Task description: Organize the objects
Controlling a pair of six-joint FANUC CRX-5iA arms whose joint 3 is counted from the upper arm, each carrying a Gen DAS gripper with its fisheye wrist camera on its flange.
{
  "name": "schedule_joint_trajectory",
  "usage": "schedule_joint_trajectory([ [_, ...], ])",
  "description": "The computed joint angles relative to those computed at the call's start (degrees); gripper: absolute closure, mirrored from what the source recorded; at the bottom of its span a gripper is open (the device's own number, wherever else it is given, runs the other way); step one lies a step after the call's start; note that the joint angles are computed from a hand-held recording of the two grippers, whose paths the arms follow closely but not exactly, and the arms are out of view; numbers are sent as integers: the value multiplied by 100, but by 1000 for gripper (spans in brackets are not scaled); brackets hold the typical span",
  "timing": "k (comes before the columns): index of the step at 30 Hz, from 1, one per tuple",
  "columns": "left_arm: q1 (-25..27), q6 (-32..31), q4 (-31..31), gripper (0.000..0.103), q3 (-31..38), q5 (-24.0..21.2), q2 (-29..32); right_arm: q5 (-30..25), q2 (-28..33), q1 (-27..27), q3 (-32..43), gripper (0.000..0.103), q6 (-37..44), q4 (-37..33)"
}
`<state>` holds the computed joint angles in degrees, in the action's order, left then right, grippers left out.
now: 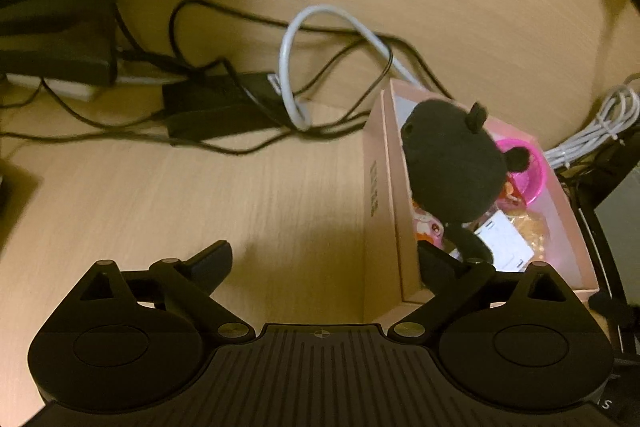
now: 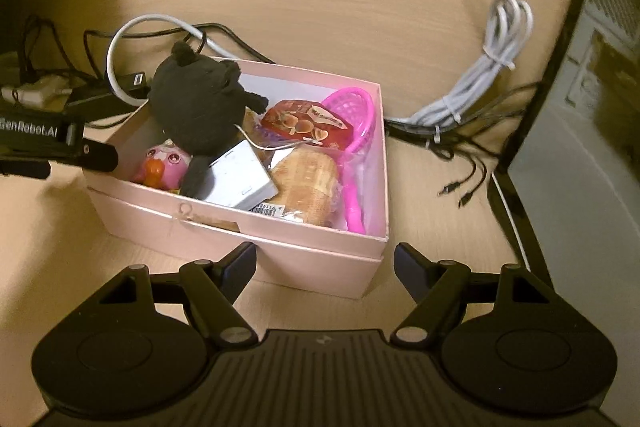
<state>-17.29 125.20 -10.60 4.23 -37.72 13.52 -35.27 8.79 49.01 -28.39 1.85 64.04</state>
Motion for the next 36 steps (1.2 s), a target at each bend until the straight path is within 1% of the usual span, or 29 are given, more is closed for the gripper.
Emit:
schedule_joint_trajectory([
  [1,-33,161,-166,3,-86,100,-110,24,-65,36,-29,25,7,-150],
  [3,-233,840,-898,4,-197,152,-399,-1,-235,128,-175,16,-43,-344],
  [4,-330,1088,-1190,4,-282,177,-552,-45,-334,200,-275,16,-83,-434],
  [5,-412,1209,-1368,4,-442,244,-736,-87,-424,282,-344,15,-45,-608],
  [6,-439,1133,-1340,4,-592,306,-865,-130,-525,389,-416,13,-2,-856],
  [7,-442,903,-1163,4,-784,380,-992,-155,-605,470,-472,12,22,-1066],
  [8,-423,463,-816,4,-1024,445,-1123,-191,-707,571,-538,8,8,-1260],
  [9,-434,126,-575,4,-1216,461,-1223,-203,-803,663,-623,2,-81,-1381],
  [11,-552,-302,-357,4,-1523,399,-1377,-268,-969,858,-823,0,-461,-1359],
  [14,-739,-391,-347,4,-1811,209,-1517,-551,-1060,1184,-946,0,-675,-1400],
  [16,-812,-375,-312,4,-1919,72,-1552,-786,-1013,1398,-961,0,-719,-1447],
  [17,-868,-300,-407,4,-1961,38,-1572,-886,-974,1478,-933,0,-697,-1519],
  [18,-979,-144,-677,4,-1925,-6,-1576,-946,-961,1545,-1003,0,-878,-1344],
  [20,-1090,-2,-885,4,-1872,-120,-1572,-1118,-953,1656,-1058,0,-1168,-1178],
  [22,-1142,150,-1040,4,-1862,-102,-1568,-1139,-971,1672,-1116,0,-1438,-1089],
  [25,-1463,778,-1748,4,-1706,-268,-1462,-1182,-970,1680,-1260,0,-1851,-741],
  [27,-1692,1183,-2182,3,-1561,-469,-1353,-1187,-978,1691,-1288,0,-1895,-696],
  [29,-1837,1628,-2508,4,-1498,-554,-1300,-1088,-1005,1634,-1312,0,-1802,-662],
  [31,-2040,2170,-2895,4,-1373,-754,-1200,-869,-1084,1519,-1407,0,-1649,-552],
  [33,-2270,2765,-3351,3,-1250,-949,-1073,-671,-1147,1409,-1566,0,-1724,-244],
  [36,-2354,3012,-3544,3,-1142,-1052,-963,-546,-1193,1338,-1672,0,-1803,-10],
])
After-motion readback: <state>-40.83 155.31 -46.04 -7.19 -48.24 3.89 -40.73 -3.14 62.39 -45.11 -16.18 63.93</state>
